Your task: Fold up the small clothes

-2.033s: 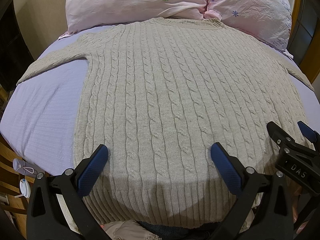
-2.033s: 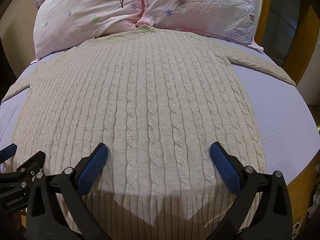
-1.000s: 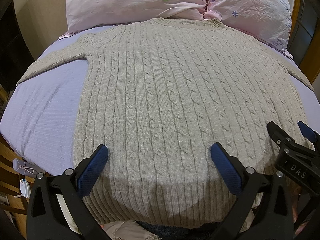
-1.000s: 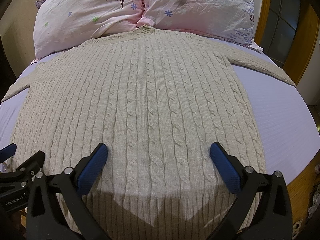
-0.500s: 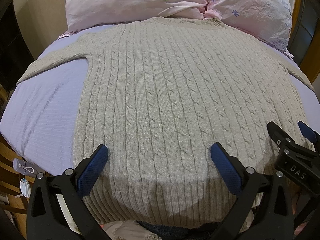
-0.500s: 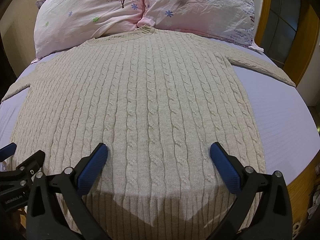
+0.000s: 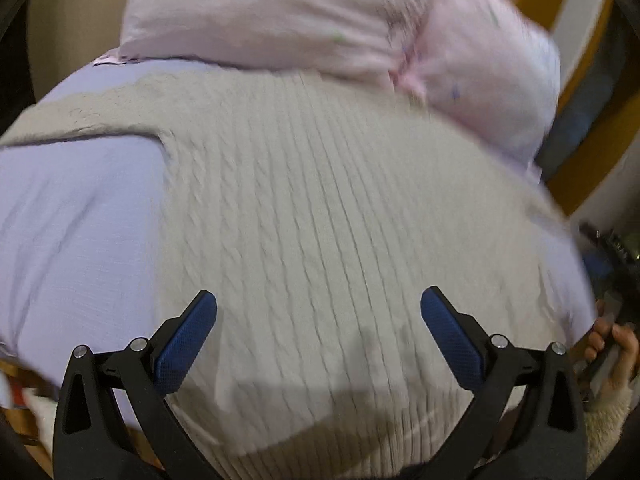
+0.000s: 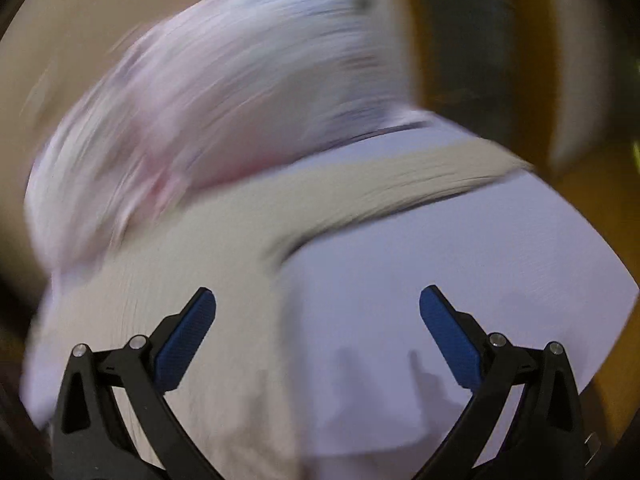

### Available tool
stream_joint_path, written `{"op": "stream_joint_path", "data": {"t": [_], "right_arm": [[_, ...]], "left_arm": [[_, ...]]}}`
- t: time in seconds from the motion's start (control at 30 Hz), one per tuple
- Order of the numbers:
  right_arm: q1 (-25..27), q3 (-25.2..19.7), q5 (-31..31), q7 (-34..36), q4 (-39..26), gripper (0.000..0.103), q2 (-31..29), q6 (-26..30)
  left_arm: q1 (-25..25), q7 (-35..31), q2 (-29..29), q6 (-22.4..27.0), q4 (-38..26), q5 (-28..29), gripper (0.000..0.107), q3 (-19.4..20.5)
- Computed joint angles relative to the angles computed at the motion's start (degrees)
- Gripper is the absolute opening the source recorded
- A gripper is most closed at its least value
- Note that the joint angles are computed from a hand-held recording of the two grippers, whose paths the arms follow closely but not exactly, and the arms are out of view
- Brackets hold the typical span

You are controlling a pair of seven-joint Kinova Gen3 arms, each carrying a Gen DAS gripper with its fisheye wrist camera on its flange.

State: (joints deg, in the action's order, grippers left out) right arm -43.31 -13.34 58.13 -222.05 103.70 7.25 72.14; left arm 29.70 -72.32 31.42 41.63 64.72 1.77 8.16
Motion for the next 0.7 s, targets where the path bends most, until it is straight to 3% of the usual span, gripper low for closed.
{"op": "stream_joint_path", "data": {"t": [0.07,0.1,0.13,0.17,0.3,0.37,0.5,0.63,0.7], "right_arm": [[1.56,5.11,-1.92,-2.02,4.64,0.098,-5.29,-3.95],[3.9,7.13,-3.56,-1.63,6.45,0.087,-7.58,-6.28],[6.3,9.77,-5.55,-1.46,8.09,0.071,-9.45,-8.61],[7.64,12.36,-6.63,-2.02,9.52,0.064,-10.76,-10.94],[9.69,22.9,-7.52,-8.65,15.28,0.056,-13.92,-20.26],[11.69,25.83,-8.77,-8.72,16.42,0.048,-13.26,-24.92],[21.47,21.49,-7.09,-7.87,18.49,0.037,-12.73,-32.95],[32.02,11.8,-4.3,-11.89,20.2,0.033,-12.84,-36.01],[34.72,8.47,-2.73,-14.63,20.8,0.033,-13.01,-36.87]], "left_arm": [[-2.05,-0.71,0.31,-1.53,-0.27,1.41,0.102,0.51],[-2.76,-1.43,0.71,-1.67,-0.75,1.98,0.102,0.88],[-3.82,-2.84,1.2,-1.77,-1.37,3.49,0.102,1.27],[-5.22,-4.55,1.48,-2.73,-1.31,5.82,0.102,1.93],[-13.24,-10.51,1.53,-11.23,3.29,14.56,0.102,9.08],[-13.24,-9.61,1.4,-12.71,3.67,15.36,0.102,7.9],[-8.53,-2.16,1.14,-13.08,2.38,11.34,0.102,-0.26],[-9.53,4.68,0.35,-16.41,4.59,11.09,0.102,-2.2],[-9.16,7.73,-0.01,-18.03,5.48,9.38,0.102,-3.69]]}}
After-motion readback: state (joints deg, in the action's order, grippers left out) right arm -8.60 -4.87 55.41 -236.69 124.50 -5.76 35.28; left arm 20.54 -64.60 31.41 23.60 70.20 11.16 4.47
